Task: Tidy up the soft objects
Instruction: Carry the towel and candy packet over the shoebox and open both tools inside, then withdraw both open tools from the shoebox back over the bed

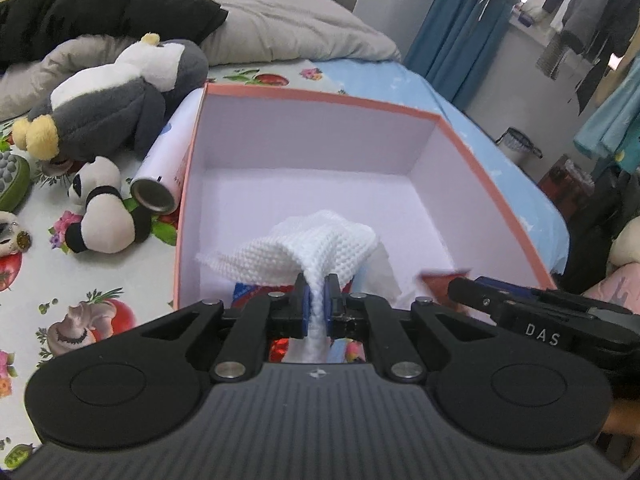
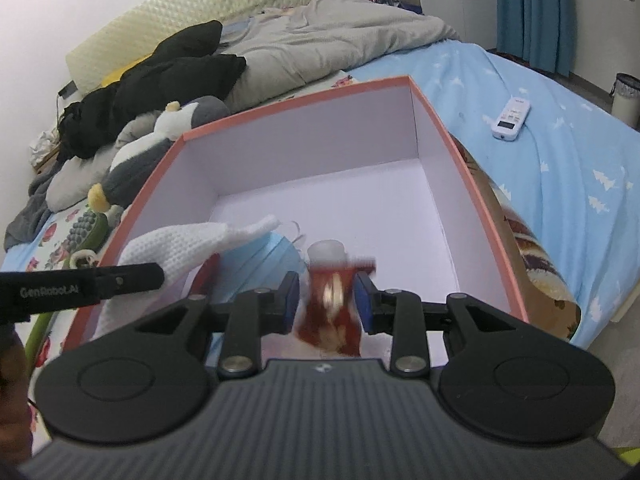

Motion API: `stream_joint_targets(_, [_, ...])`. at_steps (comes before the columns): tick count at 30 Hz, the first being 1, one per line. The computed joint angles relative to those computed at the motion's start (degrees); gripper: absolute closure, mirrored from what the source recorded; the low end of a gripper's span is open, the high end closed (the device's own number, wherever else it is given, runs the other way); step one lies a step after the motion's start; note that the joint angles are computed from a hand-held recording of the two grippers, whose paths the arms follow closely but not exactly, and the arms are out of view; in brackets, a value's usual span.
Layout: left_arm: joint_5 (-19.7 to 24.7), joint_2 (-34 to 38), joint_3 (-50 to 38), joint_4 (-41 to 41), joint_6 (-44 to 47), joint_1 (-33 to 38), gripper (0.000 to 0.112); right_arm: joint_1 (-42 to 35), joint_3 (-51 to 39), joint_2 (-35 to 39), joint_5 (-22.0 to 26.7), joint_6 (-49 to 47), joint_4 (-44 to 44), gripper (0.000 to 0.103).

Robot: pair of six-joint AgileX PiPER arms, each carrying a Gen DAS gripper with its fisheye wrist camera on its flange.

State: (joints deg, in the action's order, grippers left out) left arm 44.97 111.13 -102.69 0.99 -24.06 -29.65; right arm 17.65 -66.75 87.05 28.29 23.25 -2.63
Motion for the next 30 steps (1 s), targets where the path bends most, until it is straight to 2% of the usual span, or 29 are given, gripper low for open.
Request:
stream_joint_targets(2, [1.29, 0.05, -0.63, -0.83, 0.41, 0.15, 0.077, -0.21, 0.01, -0.17, -0.06, -1.04, 1.36, 0.062])
stream_joint_targets(4, [-0.01, -1.94, 1.37, 0.68, -1.03, -0.32, 0.067, -0.03, 0.07, -0.96, 0.04, -0.97, 1.33, 0.054])
stream_joint_targets(6, [-0.29, -3.66, 2.37, 2.45, -1.97, -0.88, 0.067, 0.72, -0.14, -1.96, 0.30, 1.35, -1.05, 0.044])
stream_joint_targets(15, [0.09, -16.05, 8.14, 6.96, -5.54, -2.40, 0.067, 7.01, -3.42, -7.99, 4.36, 9.60, -10.29, 0.044])
stream_joint_targets(30, [7.87, -39.75, 16.76, 18.16, -13.15, -5.03, 0.067, 26.87, -12.49, -12.49, 14.34, 27.10, -29.77, 0.044])
